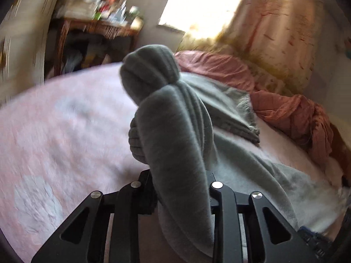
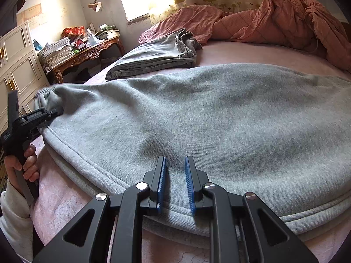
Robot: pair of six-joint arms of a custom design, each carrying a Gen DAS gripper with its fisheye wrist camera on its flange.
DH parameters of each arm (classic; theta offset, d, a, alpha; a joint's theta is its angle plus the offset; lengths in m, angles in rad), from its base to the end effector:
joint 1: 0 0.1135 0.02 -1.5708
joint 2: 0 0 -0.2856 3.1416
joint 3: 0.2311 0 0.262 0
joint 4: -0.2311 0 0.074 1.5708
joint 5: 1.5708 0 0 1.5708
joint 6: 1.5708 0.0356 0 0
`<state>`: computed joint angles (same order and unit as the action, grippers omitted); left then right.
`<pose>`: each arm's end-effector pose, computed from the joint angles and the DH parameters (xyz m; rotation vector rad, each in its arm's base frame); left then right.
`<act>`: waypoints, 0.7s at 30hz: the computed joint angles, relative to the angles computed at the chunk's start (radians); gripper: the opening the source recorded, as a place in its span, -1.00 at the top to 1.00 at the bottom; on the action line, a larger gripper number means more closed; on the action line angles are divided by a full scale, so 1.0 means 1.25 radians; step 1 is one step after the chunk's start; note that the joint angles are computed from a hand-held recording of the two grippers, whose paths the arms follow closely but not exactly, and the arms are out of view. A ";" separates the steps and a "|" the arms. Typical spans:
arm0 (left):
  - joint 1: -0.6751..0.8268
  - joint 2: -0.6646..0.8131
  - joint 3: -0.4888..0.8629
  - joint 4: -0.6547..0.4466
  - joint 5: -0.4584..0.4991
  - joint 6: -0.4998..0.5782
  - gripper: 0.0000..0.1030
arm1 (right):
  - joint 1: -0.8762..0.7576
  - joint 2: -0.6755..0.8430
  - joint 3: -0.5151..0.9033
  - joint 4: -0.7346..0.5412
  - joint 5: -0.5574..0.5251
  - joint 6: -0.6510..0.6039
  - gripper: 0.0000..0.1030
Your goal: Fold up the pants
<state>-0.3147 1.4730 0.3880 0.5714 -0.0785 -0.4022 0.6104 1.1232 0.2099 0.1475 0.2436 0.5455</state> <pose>0.2477 -0.0777 0.1464 -0.1401 2.0975 -0.3533 0.1508 0.0950 0.1305 0.0457 2.3274 0.3023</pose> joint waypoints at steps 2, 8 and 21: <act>-0.073 -0.041 -0.016 0.017 -0.093 0.049 0.51 | -0.020 -0.027 -0.006 -0.009 -0.024 0.000 0.64; -0.267 -0.106 0.048 -0.052 -0.264 0.122 0.52 | -0.105 -0.253 -0.005 -0.194 -0.008 -0.030 0.64; -0.563 0.108 0.322 -0.169 -0.410 0.122 0.54 | -0.942 -0.577 0.038 -0.456 -0.485 -0.476 0.28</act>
